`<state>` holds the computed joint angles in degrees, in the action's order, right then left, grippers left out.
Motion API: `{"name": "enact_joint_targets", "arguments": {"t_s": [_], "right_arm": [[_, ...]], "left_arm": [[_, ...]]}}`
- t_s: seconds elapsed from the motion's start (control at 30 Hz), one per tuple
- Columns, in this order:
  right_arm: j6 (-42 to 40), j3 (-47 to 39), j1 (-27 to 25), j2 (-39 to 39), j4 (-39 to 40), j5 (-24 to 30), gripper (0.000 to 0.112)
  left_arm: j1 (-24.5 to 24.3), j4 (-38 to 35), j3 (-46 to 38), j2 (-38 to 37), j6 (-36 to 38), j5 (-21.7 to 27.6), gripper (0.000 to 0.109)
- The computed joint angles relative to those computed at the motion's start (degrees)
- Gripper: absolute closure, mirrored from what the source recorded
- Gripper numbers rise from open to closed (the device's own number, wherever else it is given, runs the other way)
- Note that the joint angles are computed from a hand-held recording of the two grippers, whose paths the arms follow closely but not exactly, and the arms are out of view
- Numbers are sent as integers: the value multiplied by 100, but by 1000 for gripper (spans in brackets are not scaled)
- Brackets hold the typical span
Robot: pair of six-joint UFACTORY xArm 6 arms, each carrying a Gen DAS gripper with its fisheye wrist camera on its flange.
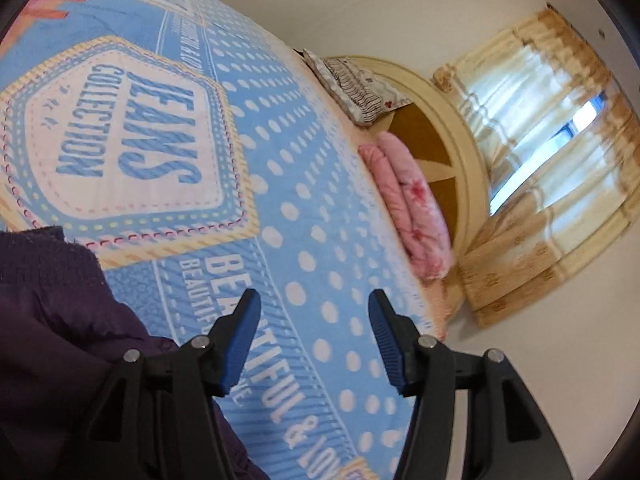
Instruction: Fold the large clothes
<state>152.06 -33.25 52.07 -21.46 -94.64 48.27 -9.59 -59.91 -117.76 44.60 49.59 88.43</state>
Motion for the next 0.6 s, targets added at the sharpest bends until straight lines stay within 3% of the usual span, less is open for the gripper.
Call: {"name": "enact_joint_targets", "arguments": {"t_s": [0.07,0.13,0.2,0.23,0.3,0.43,0.5,0.57,0.6], "right_arm": [[-26,-289,-301,318,-388,-446,41],[-324,-702,-809,698,-302,-1292,44],[-663,-996,-1034,1071,-21,-1645,72],[-617,-1049,-1142,1177,-96,-1806,78],[-174,-871,-1093,1018,-346,-1857,83],[-406,-870,-984,990,-7,-1747,84],[-569,-884,-1015,994,119,-1822,84],[-545,-877,-1111,982,66,-1966,84],[-555,-897,-1223,1005,-11,-2081,83]], "left_arm": [[-25,-32,328,-293,334,-131,51],[-15,-16,503,-472,504,-254,51],[0,-30,264,-327,374,-226,51],[34,-60,254,-357,303,-331,51],[90,-181,247,-359,285,-478,51],[394,-102,306,-695,618,-691,51],[612,-36,687,-1057,1139,-926,42],[970,-245,1571,-1667,2011,-1513,11],[1123,-416,1945,-1883,2402,-1829,8]]}}
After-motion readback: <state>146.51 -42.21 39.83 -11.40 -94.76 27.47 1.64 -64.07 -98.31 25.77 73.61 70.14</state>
